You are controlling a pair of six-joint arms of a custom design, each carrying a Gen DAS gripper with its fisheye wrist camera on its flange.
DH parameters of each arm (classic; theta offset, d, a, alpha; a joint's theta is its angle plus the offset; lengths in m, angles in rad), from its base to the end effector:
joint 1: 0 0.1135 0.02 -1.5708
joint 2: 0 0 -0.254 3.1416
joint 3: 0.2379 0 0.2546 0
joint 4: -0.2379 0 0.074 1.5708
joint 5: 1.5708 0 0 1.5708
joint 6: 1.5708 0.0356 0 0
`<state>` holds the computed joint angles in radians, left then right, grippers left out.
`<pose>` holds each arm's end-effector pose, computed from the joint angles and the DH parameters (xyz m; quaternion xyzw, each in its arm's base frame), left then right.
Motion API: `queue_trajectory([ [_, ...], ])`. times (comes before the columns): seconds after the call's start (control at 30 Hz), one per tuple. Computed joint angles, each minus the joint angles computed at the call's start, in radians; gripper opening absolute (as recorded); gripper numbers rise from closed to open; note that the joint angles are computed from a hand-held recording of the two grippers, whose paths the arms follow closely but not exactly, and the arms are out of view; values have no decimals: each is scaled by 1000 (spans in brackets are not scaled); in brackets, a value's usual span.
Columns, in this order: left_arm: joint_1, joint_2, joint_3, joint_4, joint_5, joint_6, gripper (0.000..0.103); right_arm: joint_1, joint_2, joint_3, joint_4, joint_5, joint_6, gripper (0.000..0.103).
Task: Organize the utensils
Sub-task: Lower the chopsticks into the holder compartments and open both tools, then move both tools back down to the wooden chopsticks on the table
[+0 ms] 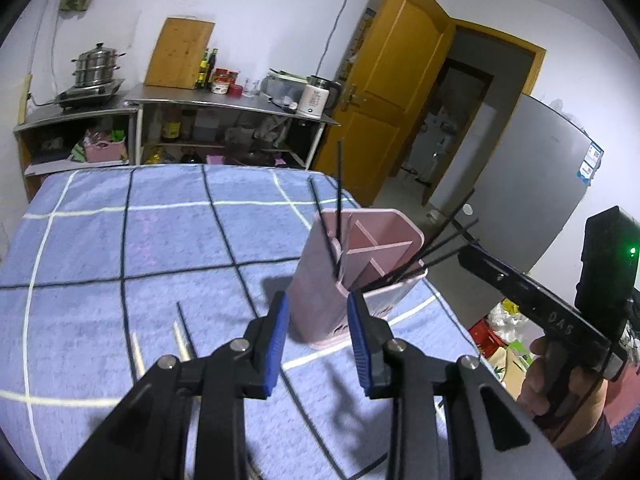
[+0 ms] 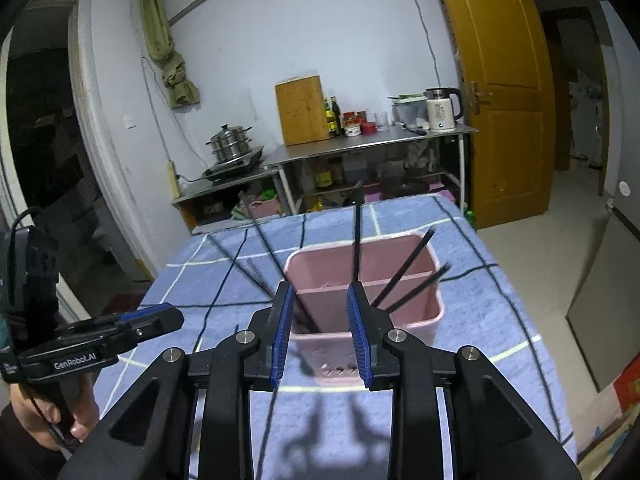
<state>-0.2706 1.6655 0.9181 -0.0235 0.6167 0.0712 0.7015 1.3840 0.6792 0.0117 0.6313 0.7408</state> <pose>0.3223 -0.1108 0.1704 0.2657 0.8448 -0.3151 0.3413 0.2268 0.1641 0.1828 0.1488 0.8578 0.0556 0.4889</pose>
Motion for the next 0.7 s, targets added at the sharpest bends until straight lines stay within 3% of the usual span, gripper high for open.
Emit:
queue_trajectory([
  [0.33, 99, -28, -173, 113, -29, 12, 32, 100, 111, -29, 127, -29, 48, 29],
  [0.7, 182, 76, -183, 132, -77, 48, 32, 122, 302, 47, 208, -131, 51, 29],
])
